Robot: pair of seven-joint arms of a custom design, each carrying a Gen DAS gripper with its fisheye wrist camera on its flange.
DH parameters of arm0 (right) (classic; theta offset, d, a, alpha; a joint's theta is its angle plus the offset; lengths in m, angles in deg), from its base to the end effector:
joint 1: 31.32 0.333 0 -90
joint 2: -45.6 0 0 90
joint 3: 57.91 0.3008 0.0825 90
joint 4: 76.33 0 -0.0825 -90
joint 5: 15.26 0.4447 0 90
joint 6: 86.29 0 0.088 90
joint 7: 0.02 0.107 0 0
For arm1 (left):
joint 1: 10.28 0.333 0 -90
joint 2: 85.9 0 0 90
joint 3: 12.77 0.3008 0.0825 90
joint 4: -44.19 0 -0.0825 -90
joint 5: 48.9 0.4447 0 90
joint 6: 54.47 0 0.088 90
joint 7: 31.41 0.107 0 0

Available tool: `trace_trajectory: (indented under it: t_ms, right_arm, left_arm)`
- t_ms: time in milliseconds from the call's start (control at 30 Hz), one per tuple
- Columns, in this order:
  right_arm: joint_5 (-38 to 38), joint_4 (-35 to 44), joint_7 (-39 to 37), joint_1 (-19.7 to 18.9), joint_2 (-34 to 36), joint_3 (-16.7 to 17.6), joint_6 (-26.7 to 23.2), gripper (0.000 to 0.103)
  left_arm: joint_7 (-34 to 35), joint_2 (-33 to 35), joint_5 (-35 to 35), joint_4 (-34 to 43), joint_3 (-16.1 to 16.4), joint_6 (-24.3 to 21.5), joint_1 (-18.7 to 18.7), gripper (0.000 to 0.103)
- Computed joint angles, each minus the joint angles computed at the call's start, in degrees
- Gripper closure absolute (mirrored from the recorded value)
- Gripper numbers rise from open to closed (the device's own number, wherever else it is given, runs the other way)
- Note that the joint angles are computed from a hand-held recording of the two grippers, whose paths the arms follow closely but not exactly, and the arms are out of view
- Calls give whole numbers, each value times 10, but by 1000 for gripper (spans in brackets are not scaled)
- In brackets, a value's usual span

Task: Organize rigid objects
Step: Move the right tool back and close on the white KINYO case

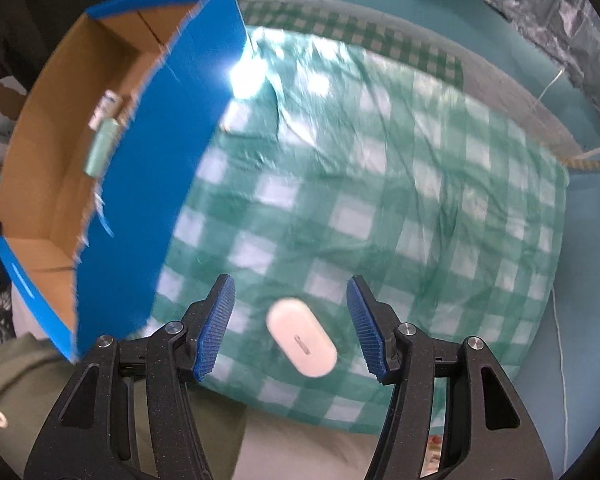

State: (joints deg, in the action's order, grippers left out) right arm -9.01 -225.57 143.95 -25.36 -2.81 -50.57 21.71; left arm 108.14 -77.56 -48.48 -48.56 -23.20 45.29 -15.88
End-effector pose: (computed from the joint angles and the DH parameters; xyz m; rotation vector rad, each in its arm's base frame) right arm 0.3722 0.0954 0.4940 -1.1713 2.7838 -0.0253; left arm 0.6386 -0.1768 0.5066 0.6591 -3.0437 0.0108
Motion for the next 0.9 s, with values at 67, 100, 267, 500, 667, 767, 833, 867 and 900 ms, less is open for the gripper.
trace_trajectory:
  t_ms: [67, 100, 267, 500, 667, 767, 833, 867, 900]
  right_arm:
    - [8, -17, 4, 6, -9, 1, 6, 44]
    - [11, -24, 5, 8, -11, 2, 8, 44]
    - [29, -50, 7, 25, -21, 3, 21, 44]
    - [47, -63, 3, 45, -19, 5, 24, 44]
    - [52, -66, 4, 54, -9, 8, 28, 44]
    - [54, -72, 10, 59, -9, 11, 29, 45]
    - [52, -73, 19, 63, -10, 16, 24, 53]
    - [52, -72, 22, 64, -7, 17, 21, 57]
    - [54, -74, 27, 66, -7, 17, 23, 60]
  left_arm:
    - [0, 0, 0, -1, 0, 0, 0, 99]
    - [0, -1, 0, -1, 0, 0, 0, 99]
    - [-2, 0, 0, 0, 0, 0, 0, 99]
    - [-3, 0, 1, 0, 0, -1, 0, 99]
    - [-2, 0, 1, 1, 0, 0, 0, 99]
    - [-1, 0, 1, 0, 0, 0, 0, 99]
    - [1, -1, 0, -1, 0, 0, 1, 99]
    - [2, -1, 0, 0, 0, 0, 1, 99]
    - [2, -1, 0, 0, 1, 0, 2, 99]
